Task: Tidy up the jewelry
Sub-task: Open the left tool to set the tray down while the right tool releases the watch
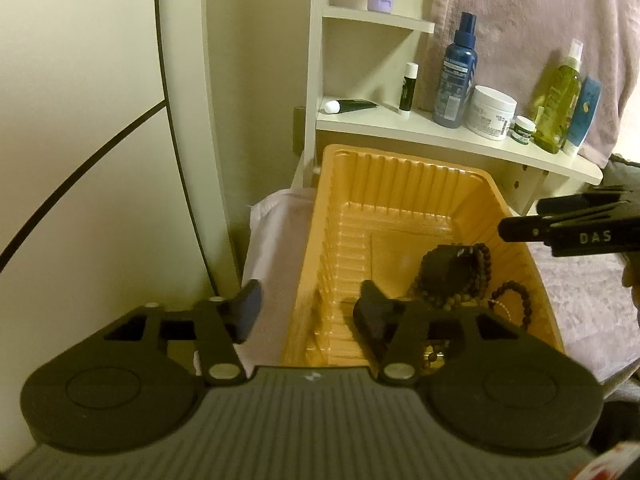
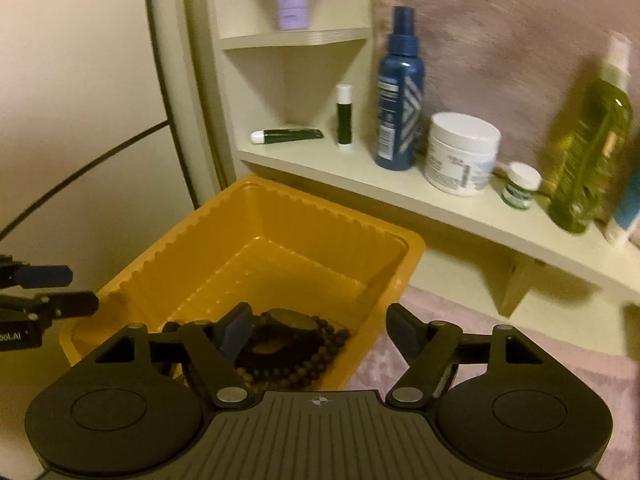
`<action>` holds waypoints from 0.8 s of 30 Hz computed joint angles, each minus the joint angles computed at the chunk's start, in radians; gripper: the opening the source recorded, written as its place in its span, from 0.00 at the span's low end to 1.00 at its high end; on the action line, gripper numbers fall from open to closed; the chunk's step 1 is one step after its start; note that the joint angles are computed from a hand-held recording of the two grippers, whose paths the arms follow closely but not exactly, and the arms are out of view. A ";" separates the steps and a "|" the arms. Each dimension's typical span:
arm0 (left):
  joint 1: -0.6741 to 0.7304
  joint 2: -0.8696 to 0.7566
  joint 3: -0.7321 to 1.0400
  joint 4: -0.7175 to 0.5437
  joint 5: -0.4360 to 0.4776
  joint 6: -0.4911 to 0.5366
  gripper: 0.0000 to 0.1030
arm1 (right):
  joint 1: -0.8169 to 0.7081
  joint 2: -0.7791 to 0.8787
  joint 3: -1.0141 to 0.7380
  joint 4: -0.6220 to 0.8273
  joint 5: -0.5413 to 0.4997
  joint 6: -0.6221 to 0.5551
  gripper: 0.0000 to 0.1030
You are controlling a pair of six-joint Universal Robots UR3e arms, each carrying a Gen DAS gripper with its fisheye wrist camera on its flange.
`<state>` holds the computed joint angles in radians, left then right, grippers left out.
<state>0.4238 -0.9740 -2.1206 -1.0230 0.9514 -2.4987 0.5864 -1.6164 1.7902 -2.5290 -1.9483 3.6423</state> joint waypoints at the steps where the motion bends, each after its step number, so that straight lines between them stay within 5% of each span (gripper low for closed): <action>1: 0.001 0.006 -0.001 -0.001 0.000 0.001 0.61 | 0.005 -0.011 0.006 0.008 -0.005 0.023 0.74; 6: -0.006 0.026 0.000 -0.002 0.004 -0.009 0.87 | 0.016 -0.080 0.049 0.035 0.002 0.151 0.83; 11: 0.002 0.063 -0.001 -0.032 -0.007 -0.019 0.98 | 0.009 -0.179 0.096 0.092 0.047 0.288 0.84; 18: 0.025 0.140 0.014 -0.159 -0.036 -0.030 1.00 | 0.014 -0.366 0.189 0.190 0.097 0.458 0.85; 24: 0.012 0.201 0.051 -0.291 -0.022 -0.023 1.00 | 0.174 -0.418 0.157 0.390 -0.057 0.595 0.86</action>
<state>0.4357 -0.7728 -2.0693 -1.3144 0.9297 -2.5222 0.7609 -2.0348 1.9468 -2.1393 -2.0050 4.2373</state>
